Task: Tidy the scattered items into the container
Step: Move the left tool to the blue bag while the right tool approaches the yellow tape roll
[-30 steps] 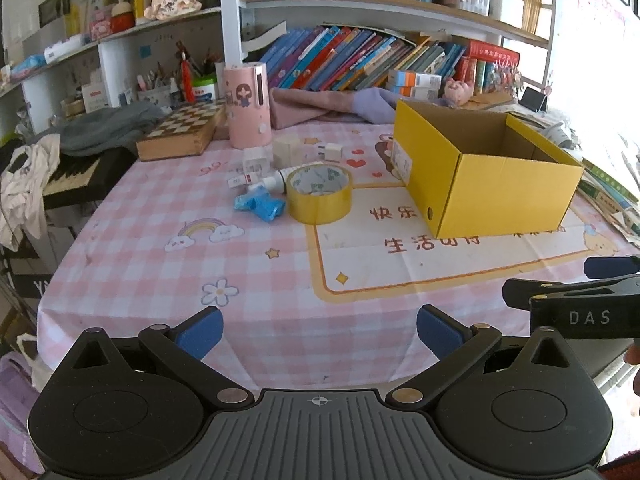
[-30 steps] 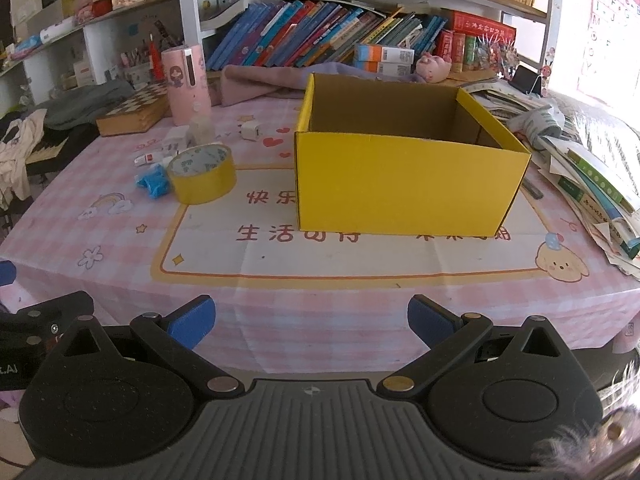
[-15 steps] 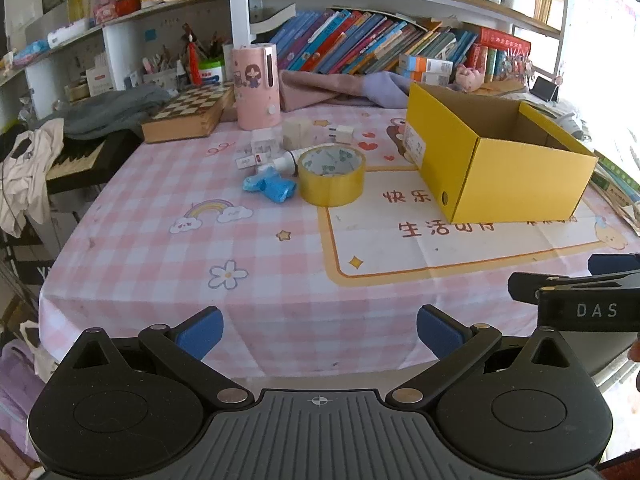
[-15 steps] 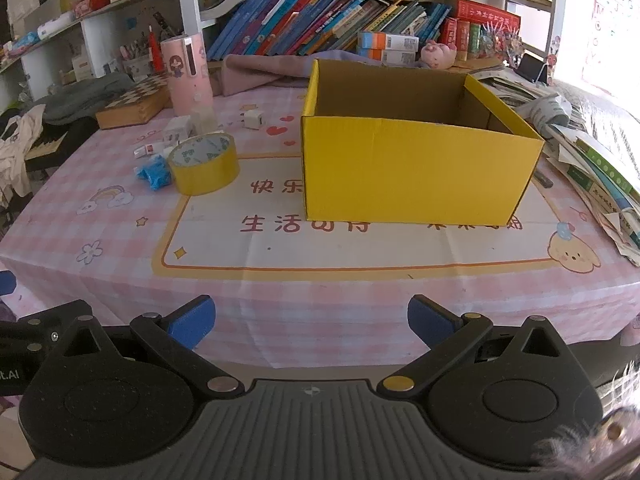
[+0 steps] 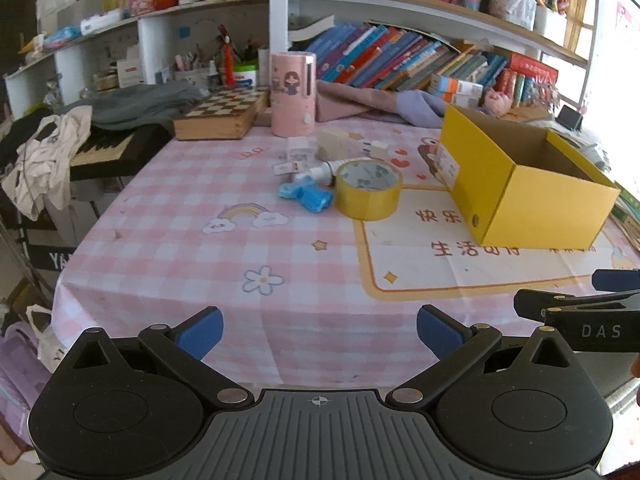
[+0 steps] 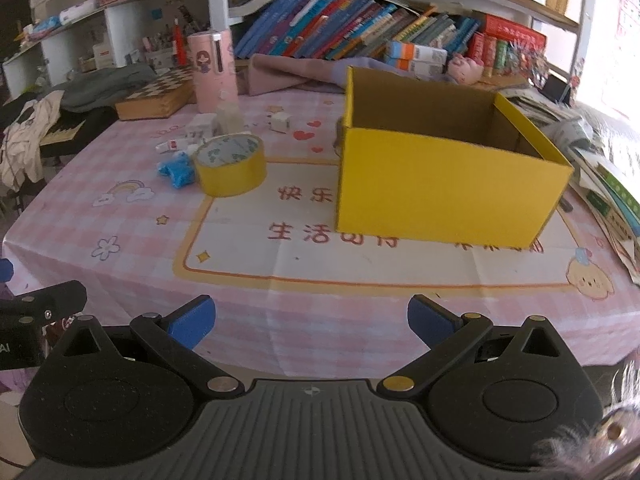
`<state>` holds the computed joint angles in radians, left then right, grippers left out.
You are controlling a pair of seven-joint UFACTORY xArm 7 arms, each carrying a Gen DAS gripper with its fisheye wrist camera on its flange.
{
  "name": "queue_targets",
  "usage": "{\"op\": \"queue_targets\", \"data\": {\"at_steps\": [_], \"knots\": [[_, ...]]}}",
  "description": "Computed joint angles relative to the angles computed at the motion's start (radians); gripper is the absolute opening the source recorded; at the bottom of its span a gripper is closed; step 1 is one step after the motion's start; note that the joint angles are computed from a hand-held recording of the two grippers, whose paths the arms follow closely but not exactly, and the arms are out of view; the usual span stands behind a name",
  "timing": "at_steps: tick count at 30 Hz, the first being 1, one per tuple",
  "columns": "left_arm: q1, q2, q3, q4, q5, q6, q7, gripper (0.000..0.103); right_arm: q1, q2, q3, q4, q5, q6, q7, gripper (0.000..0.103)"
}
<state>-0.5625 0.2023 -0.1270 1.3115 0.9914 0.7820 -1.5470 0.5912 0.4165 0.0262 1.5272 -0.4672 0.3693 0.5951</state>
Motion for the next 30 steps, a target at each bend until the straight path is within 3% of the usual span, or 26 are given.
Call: {"op": "queue_targets", "data": {"at_steps": [6,13,19,26,30], "knots": [[0.004,-0.026,0.003,-0.026,0.058,0.028,-0.054,0.103,0.014,0.020,0.006,0.035,-0.007,-0.024,-0.042,0.103],[0.025,-0.040,0.000,-0.044,0.126,0.013,-0.123,0.103,0.051,0.050,-0.035,0.080,-0.044,-0.075,-0.035,0.103],[0.054,-0.043,0.002,-0.052,0.169,-0.016,-0.150,0.103,0.037,0.118,-0.014,0.163,0.017,-0.118,-0.107,0.101],[0.085,0.000,0.025,0.000,0.149,-0.014,-0.072,0.103,0.008,0.303,0.064,0.436,0.173,-0.039,-0.307,0.101],[0.100,0.043,0.046,0.050,0.099,-0.029,-0.014,0.103,0.024,0.425,0.061,0.642,0.237,0.041,-0.394,0.101]]}}
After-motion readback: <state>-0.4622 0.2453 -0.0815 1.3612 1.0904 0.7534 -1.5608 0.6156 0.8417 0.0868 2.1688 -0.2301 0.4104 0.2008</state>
